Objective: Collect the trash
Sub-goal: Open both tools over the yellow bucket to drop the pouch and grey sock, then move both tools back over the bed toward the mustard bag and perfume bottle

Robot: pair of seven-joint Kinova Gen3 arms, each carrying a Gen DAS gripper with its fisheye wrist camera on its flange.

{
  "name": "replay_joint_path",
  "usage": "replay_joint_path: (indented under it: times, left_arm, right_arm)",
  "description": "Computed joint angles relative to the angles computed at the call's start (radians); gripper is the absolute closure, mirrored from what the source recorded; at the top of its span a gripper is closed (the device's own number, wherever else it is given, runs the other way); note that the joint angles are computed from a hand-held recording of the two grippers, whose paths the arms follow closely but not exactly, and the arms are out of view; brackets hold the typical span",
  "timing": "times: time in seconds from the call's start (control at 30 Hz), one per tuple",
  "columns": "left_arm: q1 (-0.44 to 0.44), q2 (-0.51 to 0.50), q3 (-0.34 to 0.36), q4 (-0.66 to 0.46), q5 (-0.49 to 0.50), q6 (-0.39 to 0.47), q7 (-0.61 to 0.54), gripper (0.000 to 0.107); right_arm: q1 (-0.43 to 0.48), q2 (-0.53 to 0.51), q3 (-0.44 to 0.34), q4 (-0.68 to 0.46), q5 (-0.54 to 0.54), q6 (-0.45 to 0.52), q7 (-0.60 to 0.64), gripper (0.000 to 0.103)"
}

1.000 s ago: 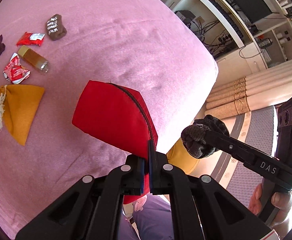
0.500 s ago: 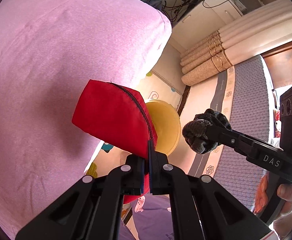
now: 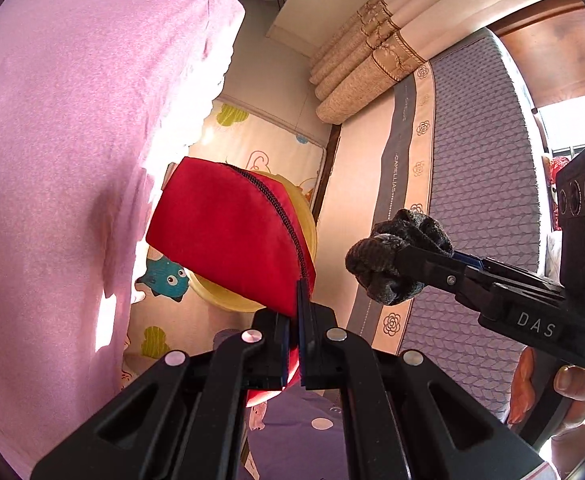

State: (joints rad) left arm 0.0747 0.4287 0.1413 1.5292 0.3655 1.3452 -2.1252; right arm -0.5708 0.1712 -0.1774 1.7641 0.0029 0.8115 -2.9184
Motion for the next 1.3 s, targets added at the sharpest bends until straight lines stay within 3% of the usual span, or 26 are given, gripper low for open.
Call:
replay_joint_path:
  times: [0.07, 0.13, 0.17, 0.2, 0.43, 0.8, 1.03, 1.3]
  left_arm:
    - [0.013, 0.009, 0.008, -0.001, 0.009, -0.001, 0.009, 0.101]
    - [0.021, 0.019, 0.013, -0.004, 0.018, 0.002, 0.016, 0.076]
    - [0.027, 0.019, 0.013, -0.003, 0.017, -0.002, 0.021, 0.055]
    - [0.035, 0.016, 0.013, 0.0, 0.009, -0.012, 0.027, 0.047]
    - [0.07, 0.013, 0.007, -0.002, -0.049, -0.024, 0.058, 0.041]
    - [0.023, 0.001, -0.004, -0.004, -0.049, -0.011, 0.052, 0.041]
    - [-0.032, -0.021, -0.019, -0.008, -0.021, 0.005, 0.03, 0.041]
    - [-0.132, -0.038, -0.058, -0.029, -0.004, 0.03, -0.012, 0.041]
  right_arm:
    - [0.014, -0.017, 0.0, 0.029, -0.02, -0.024, 0.013, 0.065]
    - [0.018, -0.03, 0.002, 0.049, -0.019, -0.033, 0.004, 0.059]
    - [0.022, -0.038, 0.003, 0.061, -0.019, -0.04, -0.001, 0.055]
    - [0.024, -0.046, 0.003, 0.072, -0.015, -0.044, -0.011, 0.055]
    - [0.051, -0.07, -0.005, 0.113, -0.038, -0.075, -0.008, 0.055]
    - [0.044, -0.037, -0.009, 0.055, -0.036, -0.057, 0.026, 0.055]
    - [0.023, 0.01, -0.005, -0.036, -0.023, -0.028, 0.055, 0.055]
    - [-0.022, 0.133, 0.0, -0.235, -0.018, 0.037, 0.131, 0.055]
